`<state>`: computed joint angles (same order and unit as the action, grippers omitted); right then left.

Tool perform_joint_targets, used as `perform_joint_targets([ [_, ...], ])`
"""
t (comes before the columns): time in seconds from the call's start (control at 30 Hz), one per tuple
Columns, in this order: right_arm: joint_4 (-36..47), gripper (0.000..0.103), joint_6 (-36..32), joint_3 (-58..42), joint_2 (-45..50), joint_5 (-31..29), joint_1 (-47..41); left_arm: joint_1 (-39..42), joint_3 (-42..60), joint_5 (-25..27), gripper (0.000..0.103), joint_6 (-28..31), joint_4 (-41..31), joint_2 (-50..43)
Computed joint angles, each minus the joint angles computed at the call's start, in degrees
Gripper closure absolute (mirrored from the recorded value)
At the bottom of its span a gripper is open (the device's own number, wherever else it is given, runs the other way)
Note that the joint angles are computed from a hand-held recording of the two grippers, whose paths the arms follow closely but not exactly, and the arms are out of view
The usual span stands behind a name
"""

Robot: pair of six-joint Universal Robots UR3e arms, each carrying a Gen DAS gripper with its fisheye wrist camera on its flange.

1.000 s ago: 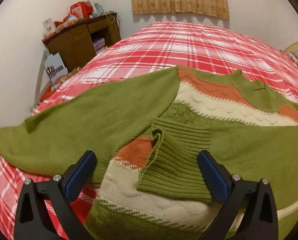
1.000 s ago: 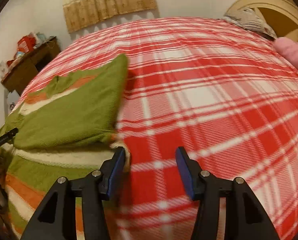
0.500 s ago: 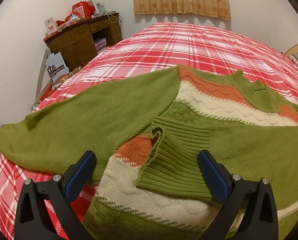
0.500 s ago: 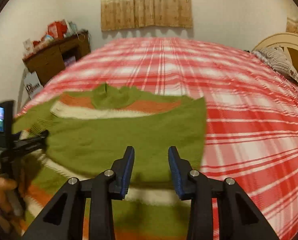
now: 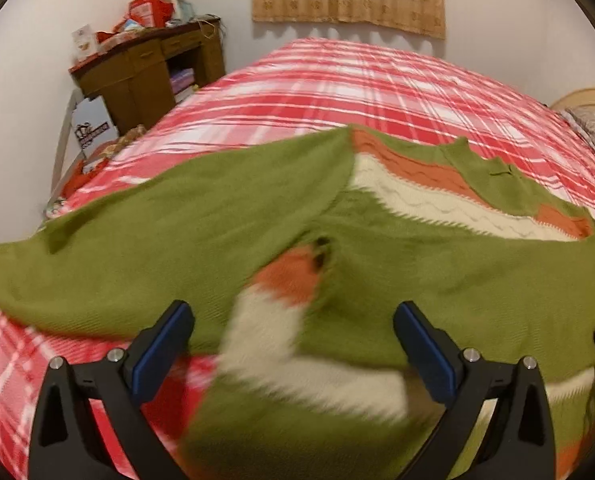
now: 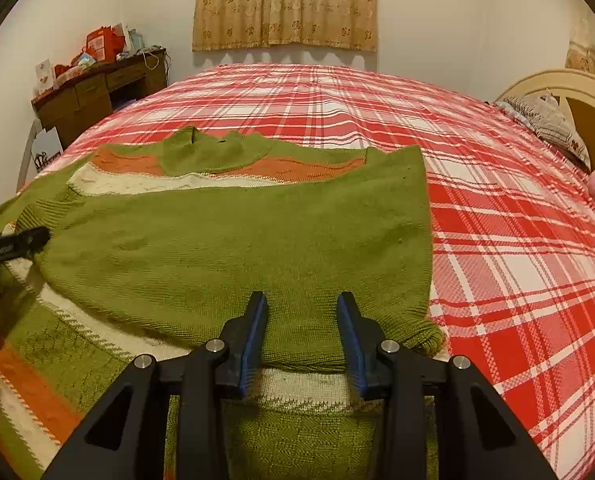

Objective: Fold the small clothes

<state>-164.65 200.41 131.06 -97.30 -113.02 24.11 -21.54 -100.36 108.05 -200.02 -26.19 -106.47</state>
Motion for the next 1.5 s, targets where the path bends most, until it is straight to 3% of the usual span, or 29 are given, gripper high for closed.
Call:
perform_joint_targets([
  [0.17, -2.08, 0.063, -0.65, 1.78, -1.09, 2.4, -1.71, 9.56, -16.34, -1.58, 0.0, -1.66, 4.18, 16.12],
  [0.3, -2.64, 0.061, -0.39, 2.05, -0.97, 2.41, -1.37, 27.15, -25.06, -5.96, 0.002, -2.17, 3.1, 29.85],
  [0.4, -2.99, 0.061, -0.38, 2.17, -0.86, 2.44, -1.37, 40.37, -27.1, -11.35, 0.007, -0.96, 0.46, 34.83],
  [0.5, -2.98, 0.061, -0.38, 2.18, -0.88, 2.45, -1.38, 52.42, -29.88, -20.22, 0.019, -0.55, 0.9, 36.77],
  [0.53, -2.98, 0.061, -0.38, 2.18, -0.88, 2.45, -1.38, 55.16, -30.0, -22.57, 0.029, -0.44, 1.13, 35.71],
  [0.57, -3.0, 0.061, -0.38, 2.16, -0.83, 2.44, -1.38, 56.22, -29.57, -23.81, 0.04, -0.21, 1.42, 34.0],
  [0.63, -3.0, 0.061, -0.38, 2.16, -0.83, 2.44, -1.38, 57.95, -28.05, -26.08, 0.047, 0.82, 0.84, 29.84],
  [0.83, -3.09, 0.061, -0.41, 2.15, -0.77, 2.41, -1.38, 56.82, -28.86, -24.18, 0.056, 0.46, 5.02, 26.87],
  [0.93, -3.13, 0.061, -0.47, 2.21, -0.84, 2.53, -1.46, 54.9, -28.14, -20.57, 0.07, 1.43, 6.8, 24.96],
  [1.0, -3.09, 0.061, -0.46, 2.17, -0.84, 2.55, -1.47, 56.6, -29.2, -21.26, 0.08, 3.08, 7.11, 26.33],
  [1.03, -3.2, 0.061, -0.44, 2.18, -0.78, 2.59, -1.47, 56.21, -29.16, -21.1, 0.09, 3.41, 7.6, 26.26],
  [1.07, -3.08, 0.061, -0.5, 2.16, -0.89, 2.64, -1.54, 55.8, -28.67, -20.87, 0.092, 4.17, 8.1, 25.68],
  [1.17, -3.18, 0.061, -0.42, 2.05, -0.83, 2.75, -1.57, 50.42, -25.73, -14.69, 0.095, 5.33, 9.45, 23.85],
  [1.3, -3.27, 0.06, -0.36, 2.02, -0.76, 2.71, -1.52, 42.44, -23.3, -11.77, 0.095, 6.52, 11.78, 25.7],
  [1.5, -3.79, 0.06, -0.28, 2.04, -0.58, 2.89, -1.57, 16.74, -15.66, -4.46, 0.095, 8.58, 18.24, 21.59],
])
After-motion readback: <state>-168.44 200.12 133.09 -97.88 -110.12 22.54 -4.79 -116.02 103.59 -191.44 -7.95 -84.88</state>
